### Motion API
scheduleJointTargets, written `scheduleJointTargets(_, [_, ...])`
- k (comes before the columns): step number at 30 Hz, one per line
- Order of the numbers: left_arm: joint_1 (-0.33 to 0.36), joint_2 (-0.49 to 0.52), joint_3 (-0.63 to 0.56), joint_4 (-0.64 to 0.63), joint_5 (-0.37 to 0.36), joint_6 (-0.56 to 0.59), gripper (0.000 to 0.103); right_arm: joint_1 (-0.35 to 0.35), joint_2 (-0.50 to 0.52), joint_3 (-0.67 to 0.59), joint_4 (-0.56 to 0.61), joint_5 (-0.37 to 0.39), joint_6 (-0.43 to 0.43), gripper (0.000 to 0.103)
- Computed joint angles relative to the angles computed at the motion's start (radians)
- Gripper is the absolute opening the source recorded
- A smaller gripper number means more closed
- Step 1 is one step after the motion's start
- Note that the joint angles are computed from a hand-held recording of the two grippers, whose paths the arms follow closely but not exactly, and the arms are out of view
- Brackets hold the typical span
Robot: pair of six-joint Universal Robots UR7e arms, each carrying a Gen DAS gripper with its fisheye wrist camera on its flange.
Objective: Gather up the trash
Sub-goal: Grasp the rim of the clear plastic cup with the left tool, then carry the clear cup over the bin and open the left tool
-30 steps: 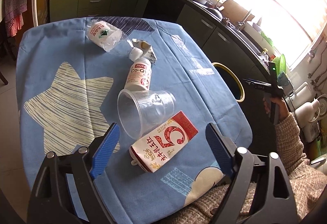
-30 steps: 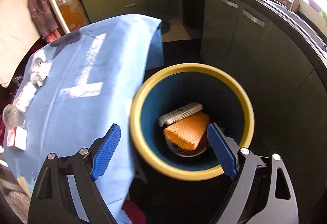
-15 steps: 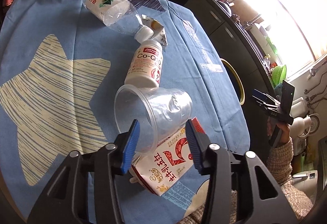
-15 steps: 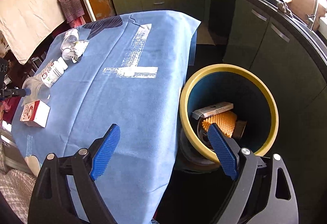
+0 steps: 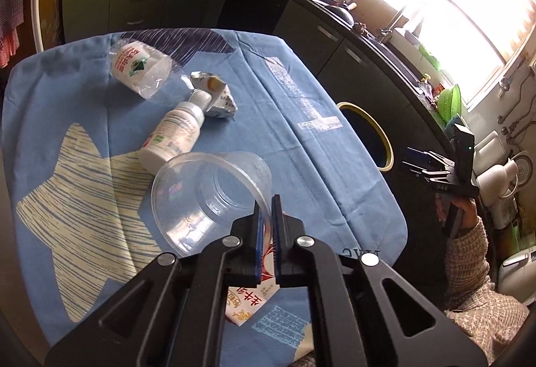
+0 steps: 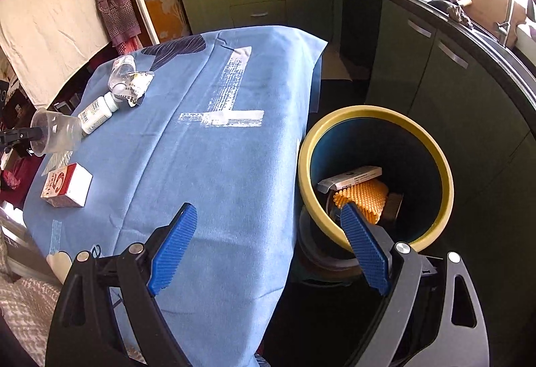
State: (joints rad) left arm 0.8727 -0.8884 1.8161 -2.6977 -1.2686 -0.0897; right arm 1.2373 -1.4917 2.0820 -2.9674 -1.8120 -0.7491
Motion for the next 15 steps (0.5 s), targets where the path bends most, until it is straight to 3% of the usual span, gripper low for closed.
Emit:
scheduleJointTargets(7, [-0.078,0.104,-0.146,0.119,-0.071,0.094,0.004,-0.067,-0.082,0.066,-0.067,0.042,0.008,0.087])
scheduleJointTargets(15, [-0.177,0.432,-0.554,0.333,-0.146,0.222,0.005,-0.216,-0.214,0.150,-0.088,0.146,0.036,0.087])
